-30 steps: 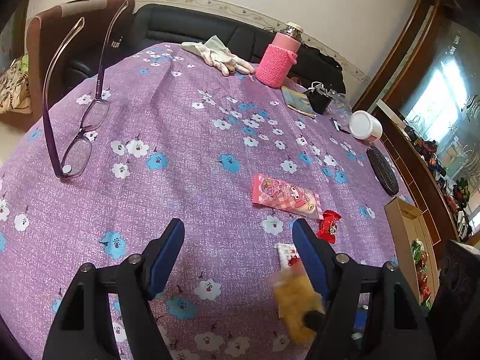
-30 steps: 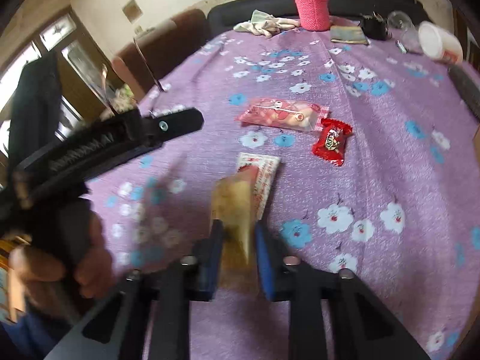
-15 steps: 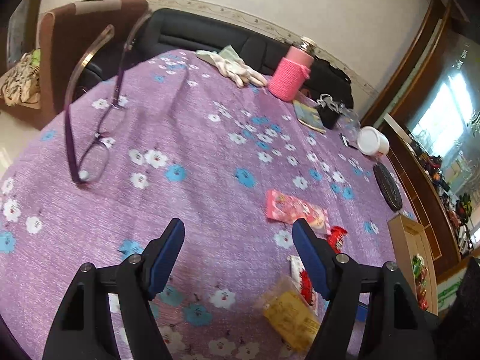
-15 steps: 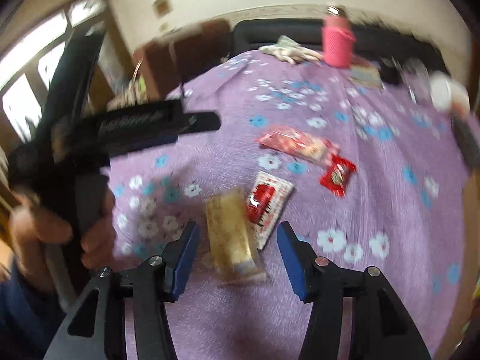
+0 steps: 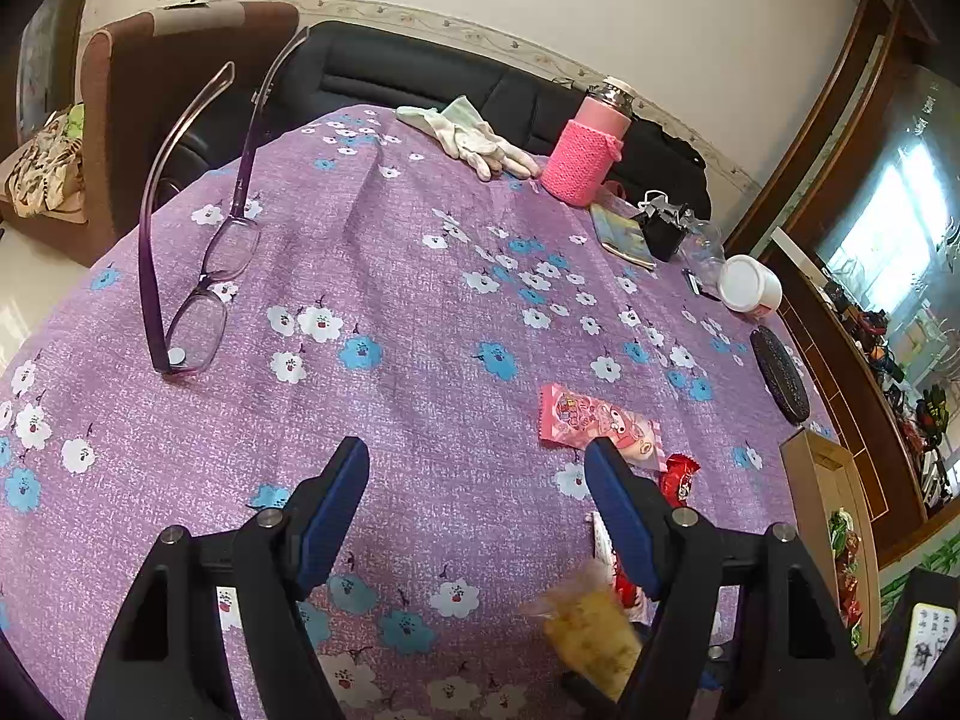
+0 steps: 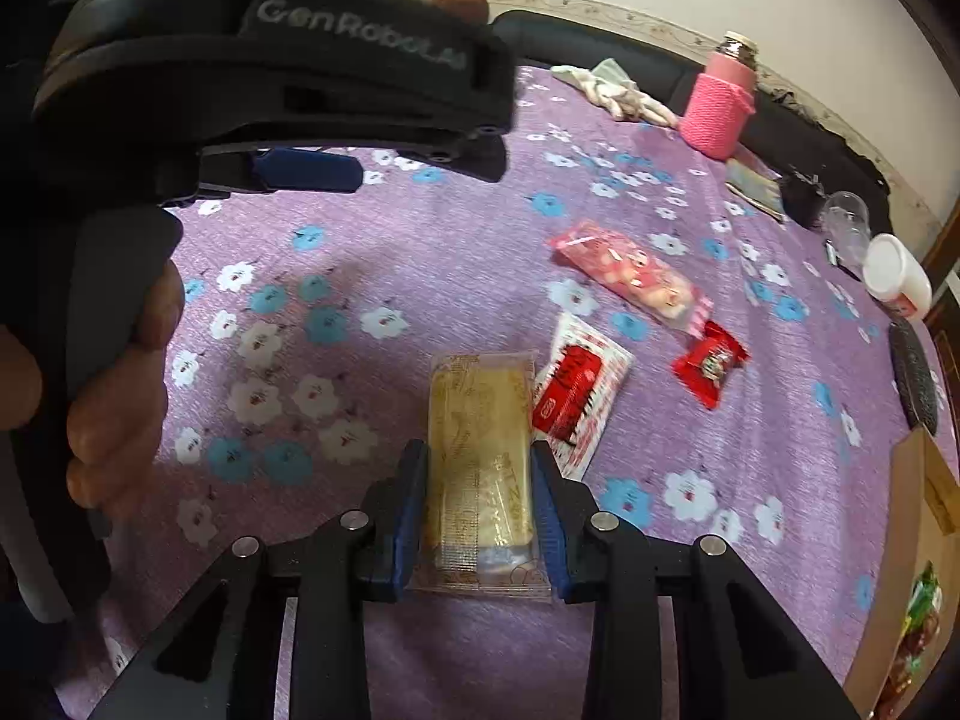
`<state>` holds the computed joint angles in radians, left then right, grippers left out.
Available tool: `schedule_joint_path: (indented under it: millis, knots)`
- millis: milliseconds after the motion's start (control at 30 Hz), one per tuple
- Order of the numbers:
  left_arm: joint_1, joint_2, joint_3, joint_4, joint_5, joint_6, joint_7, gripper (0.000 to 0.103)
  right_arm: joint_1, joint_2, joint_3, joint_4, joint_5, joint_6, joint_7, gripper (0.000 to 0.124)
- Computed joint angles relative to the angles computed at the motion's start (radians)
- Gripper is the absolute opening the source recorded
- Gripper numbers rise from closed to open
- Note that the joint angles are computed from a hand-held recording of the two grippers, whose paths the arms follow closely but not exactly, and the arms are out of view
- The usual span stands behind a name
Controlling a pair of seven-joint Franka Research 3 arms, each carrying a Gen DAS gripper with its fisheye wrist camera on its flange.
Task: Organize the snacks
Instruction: 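Lift the cake packet with right gripper while left moves to white-red packet, then grasp the white-red packet with left gripper while right holds the cake packet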
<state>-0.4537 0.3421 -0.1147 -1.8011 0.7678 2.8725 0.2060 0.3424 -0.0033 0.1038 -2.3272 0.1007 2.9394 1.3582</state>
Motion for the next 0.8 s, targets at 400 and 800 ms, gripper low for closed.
schedule_joint_path:
  millis: [400, 800]
  knots:
    - [0.140, 0.077, -0.230, 0.027, -0.363, 0.037, 0.435, 0.073, 0.020, -0.077, -0.115, -0.071, 0.780, 0.128, -0.355, 0.036]
    - [-0.171, 0.178, -0.009, 0.232, -0.134, -0.255, 0.401, 0.073, -0.025, -0.095, -0.093, -0.024, 1.201, 0.115, -0.652, 0.036]
